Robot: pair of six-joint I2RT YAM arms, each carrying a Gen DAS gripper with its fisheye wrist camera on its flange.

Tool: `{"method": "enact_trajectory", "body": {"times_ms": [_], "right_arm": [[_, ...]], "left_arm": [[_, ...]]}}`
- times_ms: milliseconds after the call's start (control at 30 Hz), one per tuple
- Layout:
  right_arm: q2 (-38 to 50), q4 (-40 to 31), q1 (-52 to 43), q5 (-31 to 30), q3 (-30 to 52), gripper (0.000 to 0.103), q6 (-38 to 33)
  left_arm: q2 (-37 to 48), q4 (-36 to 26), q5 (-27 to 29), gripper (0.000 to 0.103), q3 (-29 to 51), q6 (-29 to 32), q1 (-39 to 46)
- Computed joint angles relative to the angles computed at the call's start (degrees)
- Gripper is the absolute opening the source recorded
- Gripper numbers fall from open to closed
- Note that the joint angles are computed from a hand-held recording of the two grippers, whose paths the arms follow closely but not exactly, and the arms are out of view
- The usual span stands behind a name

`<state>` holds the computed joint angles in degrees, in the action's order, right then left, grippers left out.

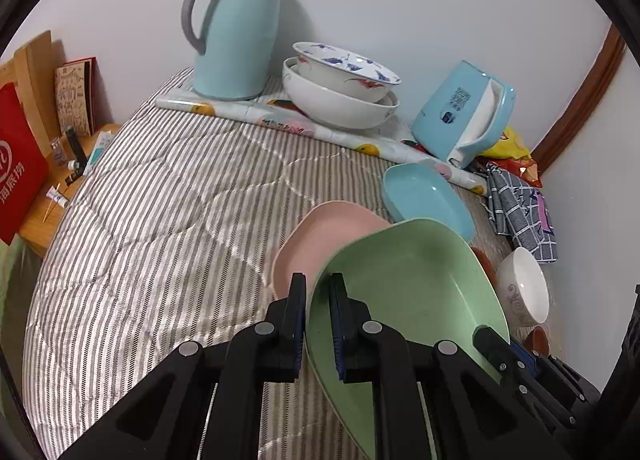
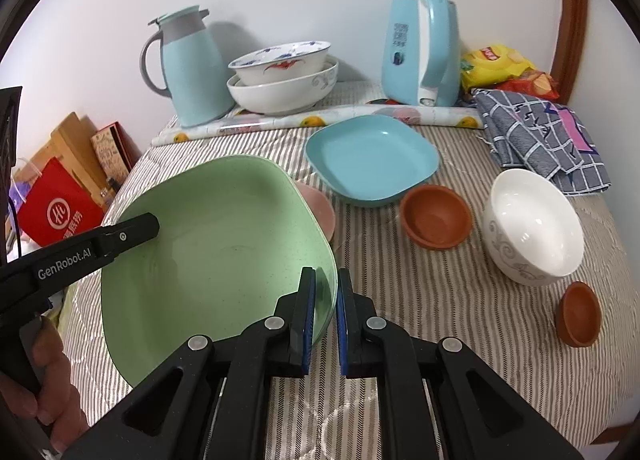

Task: Organize plates and bowls
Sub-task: 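Lift the green plate with both grippers and carry it over the pink plate, then lower the green plate onto the pink plate and open both grippers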

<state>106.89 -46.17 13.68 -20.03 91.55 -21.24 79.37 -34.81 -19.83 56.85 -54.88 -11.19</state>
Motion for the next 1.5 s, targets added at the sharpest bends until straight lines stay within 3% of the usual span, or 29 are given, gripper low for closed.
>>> {"method": "enact_trajectory", "body": {"times_ms": [433, 1033, 1500], "right_arm": [[4.4, 0.3, 1.9, 1.6, 1.7, 0.010, -1.2], [13.9, -2.0, 4.4, 3.7, 11.3, 0.010, -1.8], [17.8, 2.0, 7.2, 7.9, 15.4, 0.011, -3.1]], "left_arm": [[3.1, 2.9, 3.0, 0.012, -2.3, 1.3, 3.1], [10.3, 4.4, 3.4, 0.012, 1.1, 4.9, 7.0], [12.4, 8.6, 5.8, 0.012, -0.1, 6.7, 9.1]]}}
